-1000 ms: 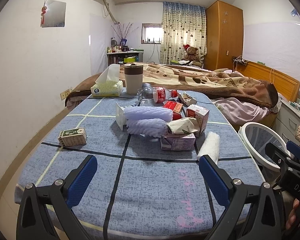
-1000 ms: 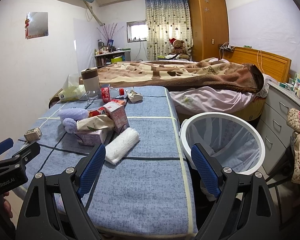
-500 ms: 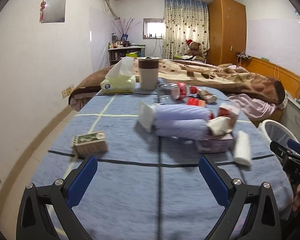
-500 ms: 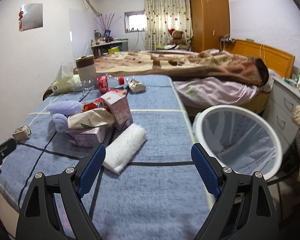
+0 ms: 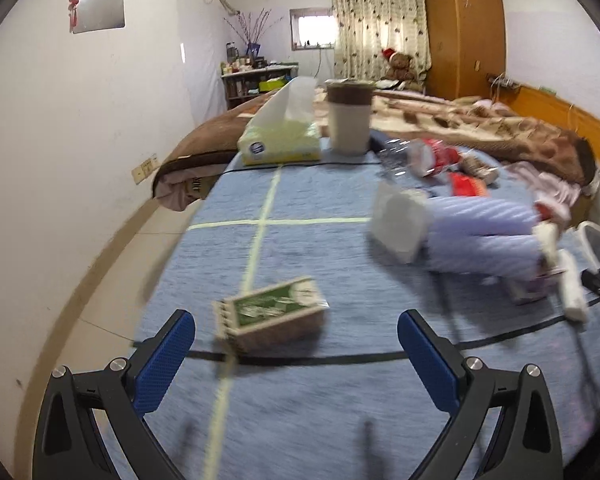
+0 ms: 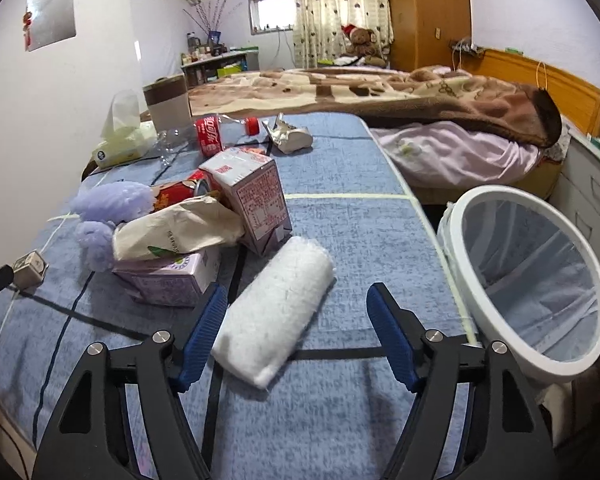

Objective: Collect trash
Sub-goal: 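Grasp the green herbal box with the left tool while the right tool grasps the white foam sleeve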

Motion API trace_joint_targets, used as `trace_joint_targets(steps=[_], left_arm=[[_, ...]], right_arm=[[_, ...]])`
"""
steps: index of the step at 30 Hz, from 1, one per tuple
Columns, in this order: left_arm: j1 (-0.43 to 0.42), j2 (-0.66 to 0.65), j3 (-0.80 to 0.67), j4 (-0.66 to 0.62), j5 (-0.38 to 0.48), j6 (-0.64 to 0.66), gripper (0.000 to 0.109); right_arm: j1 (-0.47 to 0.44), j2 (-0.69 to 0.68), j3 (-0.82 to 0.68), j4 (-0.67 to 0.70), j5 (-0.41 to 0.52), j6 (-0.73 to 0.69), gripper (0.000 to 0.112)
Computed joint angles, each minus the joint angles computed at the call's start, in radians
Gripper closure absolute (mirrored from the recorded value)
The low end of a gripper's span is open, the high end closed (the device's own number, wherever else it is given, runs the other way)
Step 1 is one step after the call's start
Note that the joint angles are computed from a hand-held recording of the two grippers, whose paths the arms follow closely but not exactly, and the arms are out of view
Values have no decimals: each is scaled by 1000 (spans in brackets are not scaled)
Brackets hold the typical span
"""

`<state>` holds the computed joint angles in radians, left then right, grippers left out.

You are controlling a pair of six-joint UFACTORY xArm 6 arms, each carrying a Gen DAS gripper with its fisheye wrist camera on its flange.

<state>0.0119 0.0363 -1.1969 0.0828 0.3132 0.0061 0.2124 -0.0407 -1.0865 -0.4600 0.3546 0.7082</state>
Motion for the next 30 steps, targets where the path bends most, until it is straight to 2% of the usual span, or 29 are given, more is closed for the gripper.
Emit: trace_joint_targets(steps=[2,6,13,14,15,16,18,22,24,27,30], left_arm=[[18,37,-38,-3,8,29,6],[41,102,-111,-94,55,121,6],[48,174,-187,-181,119,243,6],[48,189,-205,-178,142,248,6],[46,193,-212,-179,155,252,6],[45,201,-221,-204,167,282,6],[42,212,-237,-216,191,289,16],[33,213,-246,-262,235,310,25],[25,195,-225,-263,235,320,34],[11,170,-204,-286,253,345,43],[-1,146,-186,-322,277,353,47]], right_arm=[[5,19,-25,-8,24,11,38],[16,49,-69,14,73,2,38],[28,88,-122,34,131,-9,38],[26,94,-130,47,137,-20,41],[27,97,-135,50,141,-27,52],[31,103,-144,46,154,-34,56],[32,109,-150,58,162,-47,58],[34,106,-150,61,164,-52,59],[33,102,-144,76,157,-69,62],[33,97,-137,84,150,-79,68],[31,87,-124,87,138,-93,71]])
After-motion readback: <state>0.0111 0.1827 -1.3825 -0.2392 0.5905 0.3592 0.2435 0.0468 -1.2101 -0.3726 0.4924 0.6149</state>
